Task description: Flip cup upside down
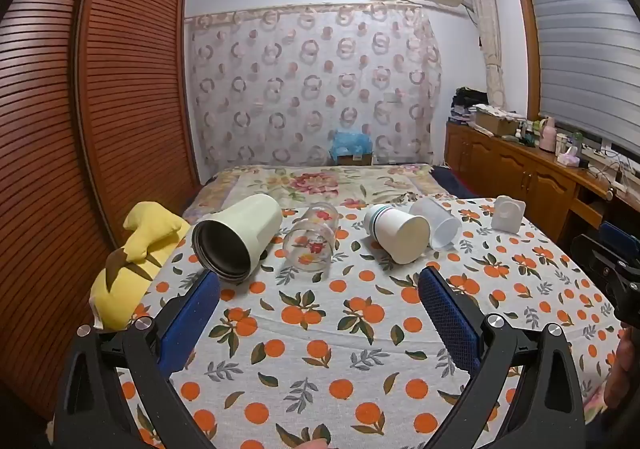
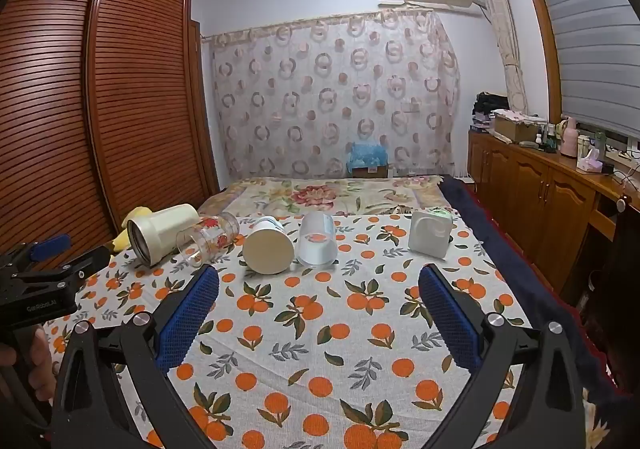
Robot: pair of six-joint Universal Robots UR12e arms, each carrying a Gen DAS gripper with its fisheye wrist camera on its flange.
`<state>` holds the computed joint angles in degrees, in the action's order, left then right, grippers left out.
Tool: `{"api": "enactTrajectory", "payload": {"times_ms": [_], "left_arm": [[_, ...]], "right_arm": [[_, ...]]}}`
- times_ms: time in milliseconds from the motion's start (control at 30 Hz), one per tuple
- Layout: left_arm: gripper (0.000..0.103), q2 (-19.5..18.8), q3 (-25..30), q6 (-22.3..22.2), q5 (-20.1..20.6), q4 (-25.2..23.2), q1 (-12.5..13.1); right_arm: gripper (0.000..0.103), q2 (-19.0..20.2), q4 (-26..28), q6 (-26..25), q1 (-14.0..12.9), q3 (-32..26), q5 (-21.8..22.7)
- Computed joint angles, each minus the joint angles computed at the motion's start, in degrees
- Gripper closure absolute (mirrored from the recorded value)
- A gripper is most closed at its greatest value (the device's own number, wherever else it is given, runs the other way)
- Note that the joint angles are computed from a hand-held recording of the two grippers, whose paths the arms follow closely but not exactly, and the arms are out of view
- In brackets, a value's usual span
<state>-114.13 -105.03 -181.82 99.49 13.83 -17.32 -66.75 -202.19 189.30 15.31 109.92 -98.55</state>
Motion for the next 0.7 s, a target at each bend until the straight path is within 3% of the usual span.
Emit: {"api": "enactTrajectory", "payload": {"times_ms": [700], "left_arm": [[0.007,-0.1,0.0,0.0,0.04,0.46,0.0]], "right_arm": [[0.002,0.08,-0.05,-0.06,0.08,-0.04,-0.12]]}}
